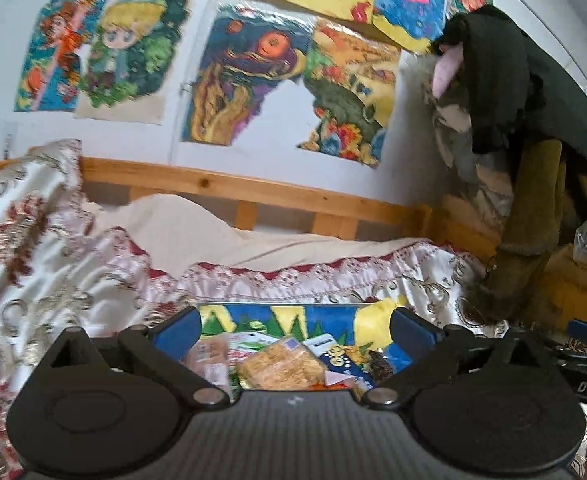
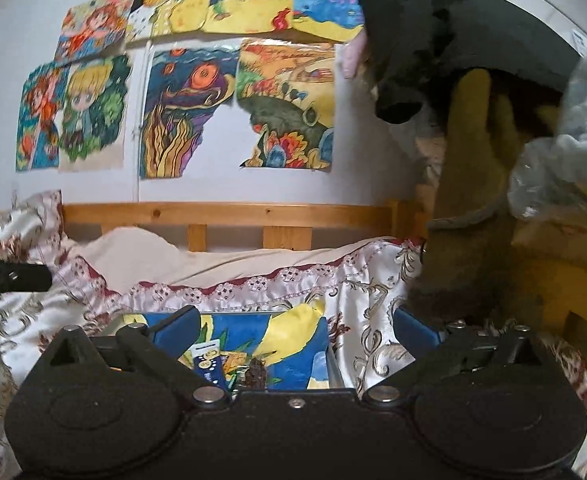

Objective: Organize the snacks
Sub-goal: 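Withdraw both open tools back from the tray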

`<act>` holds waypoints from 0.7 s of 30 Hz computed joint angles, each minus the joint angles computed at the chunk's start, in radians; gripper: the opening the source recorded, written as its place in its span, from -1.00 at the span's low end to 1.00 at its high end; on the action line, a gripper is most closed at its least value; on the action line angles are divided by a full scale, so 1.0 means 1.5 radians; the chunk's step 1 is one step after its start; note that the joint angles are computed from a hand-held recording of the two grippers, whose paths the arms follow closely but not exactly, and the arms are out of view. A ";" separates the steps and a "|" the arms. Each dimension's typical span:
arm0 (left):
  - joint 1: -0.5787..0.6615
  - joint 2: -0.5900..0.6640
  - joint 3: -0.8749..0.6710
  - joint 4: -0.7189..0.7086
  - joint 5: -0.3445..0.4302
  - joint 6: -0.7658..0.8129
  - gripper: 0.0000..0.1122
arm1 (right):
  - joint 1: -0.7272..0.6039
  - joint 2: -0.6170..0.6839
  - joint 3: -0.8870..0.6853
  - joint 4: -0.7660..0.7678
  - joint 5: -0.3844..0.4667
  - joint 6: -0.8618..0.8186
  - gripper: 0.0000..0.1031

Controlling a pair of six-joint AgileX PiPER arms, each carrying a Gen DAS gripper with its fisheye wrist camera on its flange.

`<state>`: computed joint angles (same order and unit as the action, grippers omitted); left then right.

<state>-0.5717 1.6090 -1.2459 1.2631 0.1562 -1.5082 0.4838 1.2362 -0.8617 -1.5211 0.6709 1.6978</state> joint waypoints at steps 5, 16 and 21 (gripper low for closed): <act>-0.013 -0.083 0.087 0.129 0.041 -0.128 0.83 | 0.079 -0.053 0.022 0.041 0.055 -0.004 0.98; -0.099 -0.226 0.216 0.063 0.203 -0.065 0.83 | 0.337 -0.100 0.038 0.089 0.238 0.010 0.98; -0.127 -0.254 0.220 -0.078 0.297 0.061 0.83 | 0.416 -0.094 0.032 0.114 0.293 0.006 0.98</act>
<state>-0.7627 1.2277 -0.9165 1.1455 0.6018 -1.4162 1.1080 1.0959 -0.8138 -1.3497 1.1099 1.7066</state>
